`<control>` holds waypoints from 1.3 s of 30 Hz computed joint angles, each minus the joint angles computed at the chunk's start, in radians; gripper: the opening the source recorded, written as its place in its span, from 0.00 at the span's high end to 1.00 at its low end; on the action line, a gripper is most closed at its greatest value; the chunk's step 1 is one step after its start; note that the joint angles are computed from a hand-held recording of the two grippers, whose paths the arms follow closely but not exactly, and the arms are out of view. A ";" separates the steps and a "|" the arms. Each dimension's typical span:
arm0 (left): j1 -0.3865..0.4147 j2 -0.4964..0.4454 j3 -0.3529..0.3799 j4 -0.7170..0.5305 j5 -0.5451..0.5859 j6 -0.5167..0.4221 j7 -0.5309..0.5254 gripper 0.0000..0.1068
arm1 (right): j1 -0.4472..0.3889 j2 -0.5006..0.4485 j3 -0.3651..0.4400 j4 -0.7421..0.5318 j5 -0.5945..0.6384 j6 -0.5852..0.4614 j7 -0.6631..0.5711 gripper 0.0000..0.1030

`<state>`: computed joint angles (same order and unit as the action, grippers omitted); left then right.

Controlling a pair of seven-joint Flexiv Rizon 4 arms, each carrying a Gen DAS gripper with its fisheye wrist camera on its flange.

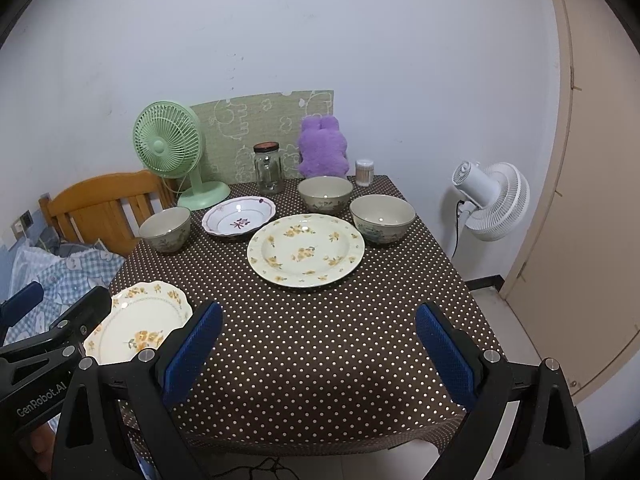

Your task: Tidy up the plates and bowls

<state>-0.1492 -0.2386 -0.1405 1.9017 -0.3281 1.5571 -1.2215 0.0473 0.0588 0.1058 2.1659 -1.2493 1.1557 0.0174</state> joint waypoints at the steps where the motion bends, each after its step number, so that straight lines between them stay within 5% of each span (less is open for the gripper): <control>1: -0.002 -0.001 0.003 -0.002 0.003 -0.002 -0.002 0.04 | 0.000 -0.001 0.000 0.000 0.001 -0.001 0.000 0.04; 39: 0.019 -0.009 -0.024 -0.001 -0.030 0.010 0.037 0.04 | 0.016 -0.009 0.002 -0.013 0.005 -0.024 0.003 0.04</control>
<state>-0.1303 -0.2473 -0.1646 1.9008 -0.3584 1.5675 -1.1843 0.0633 0.0497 0.1076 2.1528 -1.2440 1.1321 0.0205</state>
